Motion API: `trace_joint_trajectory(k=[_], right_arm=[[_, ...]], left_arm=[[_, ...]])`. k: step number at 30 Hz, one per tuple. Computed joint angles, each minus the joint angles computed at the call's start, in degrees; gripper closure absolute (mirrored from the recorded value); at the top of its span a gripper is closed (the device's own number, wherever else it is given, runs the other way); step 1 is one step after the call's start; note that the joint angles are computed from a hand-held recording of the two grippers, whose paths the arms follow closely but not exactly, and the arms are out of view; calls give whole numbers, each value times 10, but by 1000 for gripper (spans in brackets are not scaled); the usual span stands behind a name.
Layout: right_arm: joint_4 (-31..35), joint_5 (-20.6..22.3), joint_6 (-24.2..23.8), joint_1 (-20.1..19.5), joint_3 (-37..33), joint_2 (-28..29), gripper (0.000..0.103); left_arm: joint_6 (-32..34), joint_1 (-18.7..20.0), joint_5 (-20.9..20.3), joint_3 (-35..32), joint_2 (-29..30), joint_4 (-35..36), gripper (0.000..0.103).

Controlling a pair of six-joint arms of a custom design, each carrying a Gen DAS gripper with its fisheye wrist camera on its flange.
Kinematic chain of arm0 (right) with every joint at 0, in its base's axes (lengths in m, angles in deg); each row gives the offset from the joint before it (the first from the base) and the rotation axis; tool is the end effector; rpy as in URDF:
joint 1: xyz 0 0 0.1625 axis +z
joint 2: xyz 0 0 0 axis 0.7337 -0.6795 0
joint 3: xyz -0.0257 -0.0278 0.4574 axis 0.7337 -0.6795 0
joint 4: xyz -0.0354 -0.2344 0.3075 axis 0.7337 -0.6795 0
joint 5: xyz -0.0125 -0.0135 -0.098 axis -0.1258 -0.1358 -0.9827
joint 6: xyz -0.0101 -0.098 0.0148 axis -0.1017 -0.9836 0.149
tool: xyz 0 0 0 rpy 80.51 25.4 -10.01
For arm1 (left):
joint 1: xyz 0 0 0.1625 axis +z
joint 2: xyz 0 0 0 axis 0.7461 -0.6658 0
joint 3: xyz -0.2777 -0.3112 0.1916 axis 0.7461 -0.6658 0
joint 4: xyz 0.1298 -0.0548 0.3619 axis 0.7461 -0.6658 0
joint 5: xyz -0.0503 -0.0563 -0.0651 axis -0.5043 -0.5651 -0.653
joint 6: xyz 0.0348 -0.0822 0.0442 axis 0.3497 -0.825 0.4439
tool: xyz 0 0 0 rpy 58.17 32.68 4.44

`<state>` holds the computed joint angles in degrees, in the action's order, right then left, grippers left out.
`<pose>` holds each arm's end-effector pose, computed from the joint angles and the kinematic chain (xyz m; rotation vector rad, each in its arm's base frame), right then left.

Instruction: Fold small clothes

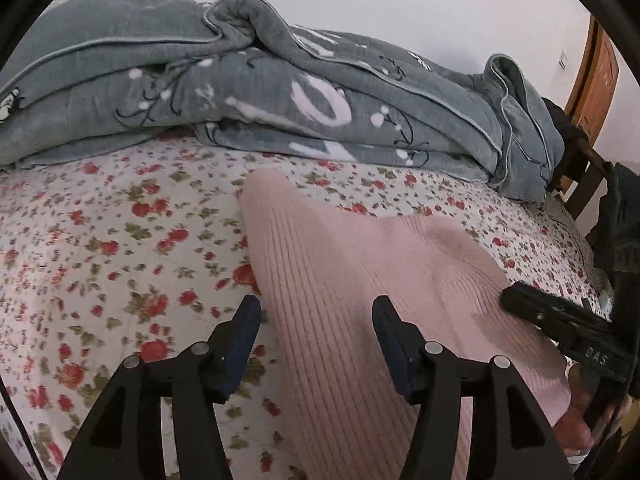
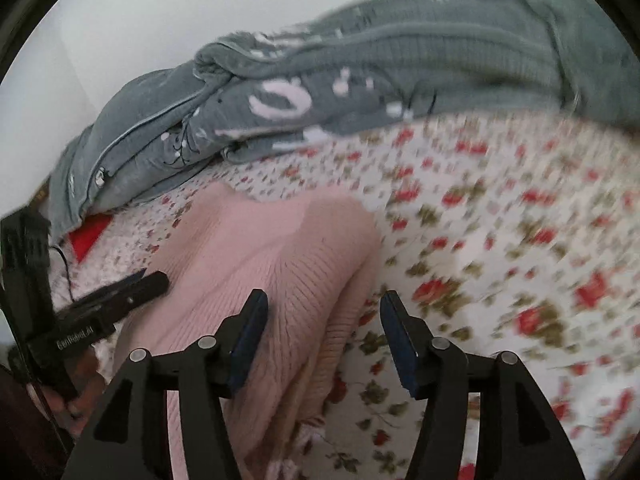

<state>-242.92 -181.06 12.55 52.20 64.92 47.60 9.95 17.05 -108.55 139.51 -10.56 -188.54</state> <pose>0.1854 -0.6753 0.1720 -0.0453 -2.3200 1.1117 -0.1904 -0.8041 0.1774 0.9177 2.6715 -0.4990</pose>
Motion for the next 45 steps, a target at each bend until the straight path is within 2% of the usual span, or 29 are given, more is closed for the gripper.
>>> trace_joint_trajectory(k=[3, 5, 7, 9, 12, 14, 18, 20, 21, 22, 23, 25, 26, 32, 37, 40, 45], right_arm=[[-78, -32, -82, 18, -17, 28, 54], [-81, -27, -112, 19, -26, 40, 83], [-50, -59, -124, 16, -46, 57, 86], [-58, -96, -127, 13, -54, 68, 87], [-16, -81, -71, 7, -30, 39, 87], [-9, -73, -52, 10, -15, 24, 86], [-75, -65, -66, 29, 21, 17, 85], [-97, -14, -63, 32, 57, 4, 80], [-105, -1, -66, 33, 69, 2, 79], [-114, -6, -75, 36, 73, 8, 79], [-117, -35, -97, 41, 70, 21, 79], [-97, -80, -119, 42, 62, 37, 79], [-89, -80, -117, 38, 67, 37, 79], [-119, -26, -124, 36, 83, 6, 74], [-95, -30, -146, 33, 16, 14, 74], [-56, -19, -141, 22, -28, 21, 73], [12, -28, -119, -1, -84, 42, 73]], left_arm=[[-8, 2, -5, 6, -10, -3, 45], [-16, 3, -4, 15, -20, 3, 44], [-17, 2, -5, 33, -35, 3, 45], [-19, 3, -10, 51, -49, 1, 44], [-27, 2, -21, 74, -66, 8, 44], [-29, -1, -16, 94, -74, 2, 44], [-29, -9, -9, 139, -88, -10, 44], [-45, -8, -13, 152, -92, -5, 42], [-48, -9, -8, 159, -93, -7, 41], [-46, -10, -4, 166, -96, -14, 41], [-42, -10, -7, 169, -98, -17, 41], [-45, -6, -25, 160, -100, -5, 41], [-46, -5, -30, 153, -100, -1, 41], [-11, -12, -4, 110, -74, -23, 41], [7, -14, 5, 53, -35, -21, 41], [19, -16, 6, 21, -11, -12, 41], [40, -15, 19, -12, 22, -8, 41]])
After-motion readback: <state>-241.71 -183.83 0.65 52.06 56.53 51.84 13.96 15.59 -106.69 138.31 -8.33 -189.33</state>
